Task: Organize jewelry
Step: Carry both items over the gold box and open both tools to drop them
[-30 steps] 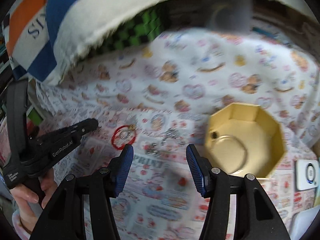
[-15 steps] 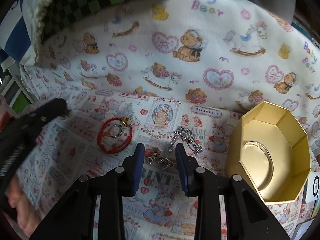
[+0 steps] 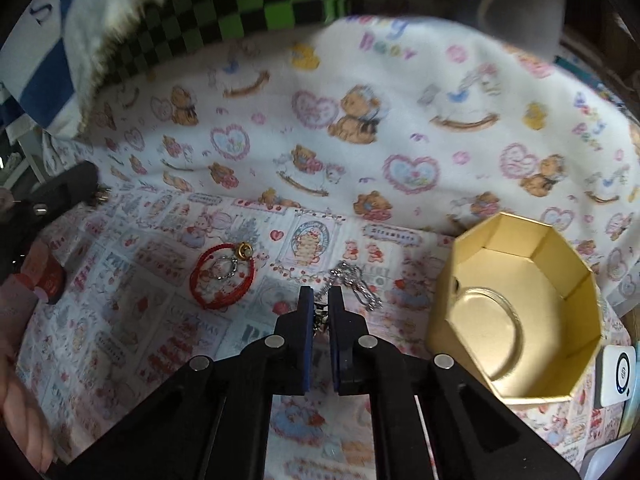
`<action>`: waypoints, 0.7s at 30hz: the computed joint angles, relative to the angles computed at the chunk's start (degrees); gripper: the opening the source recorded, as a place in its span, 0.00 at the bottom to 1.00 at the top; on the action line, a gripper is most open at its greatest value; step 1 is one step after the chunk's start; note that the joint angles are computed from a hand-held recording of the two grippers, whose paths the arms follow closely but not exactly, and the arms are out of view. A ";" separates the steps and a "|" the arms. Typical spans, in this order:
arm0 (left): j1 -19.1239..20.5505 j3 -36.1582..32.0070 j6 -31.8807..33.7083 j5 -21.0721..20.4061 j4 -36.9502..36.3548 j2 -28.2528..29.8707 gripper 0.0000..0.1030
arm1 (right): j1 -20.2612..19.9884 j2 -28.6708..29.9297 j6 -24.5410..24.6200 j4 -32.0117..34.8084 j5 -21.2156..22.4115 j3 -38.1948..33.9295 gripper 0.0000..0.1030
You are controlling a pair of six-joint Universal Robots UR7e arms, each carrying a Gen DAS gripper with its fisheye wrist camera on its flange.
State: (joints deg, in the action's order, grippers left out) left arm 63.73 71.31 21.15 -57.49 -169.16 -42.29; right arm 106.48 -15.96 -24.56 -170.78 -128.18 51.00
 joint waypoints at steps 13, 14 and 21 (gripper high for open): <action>-1.10 3.32 4.32 0.44 -9.75 -0.08 0.06 | 0.43 -11.01 -6.91 -18.95 8.78 21.45 0.07; -1.07 3.40 4.37 0.14 -9.89 -0.07 0.06 | 0.28 -11.50 -5.84 -18.50 9.13 22.00 0.07; -0.39 2.05 1.77 -0.12 -6.17 0.60 0.06 | -0.34 -13.43 -4.74 -20.29 11.52 24.80 0.07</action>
State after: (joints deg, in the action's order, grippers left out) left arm 63.34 73.37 22.92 -57.61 -175.34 -41.69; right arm 106.13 -29.38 -29.30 -191.07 -116.66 75.80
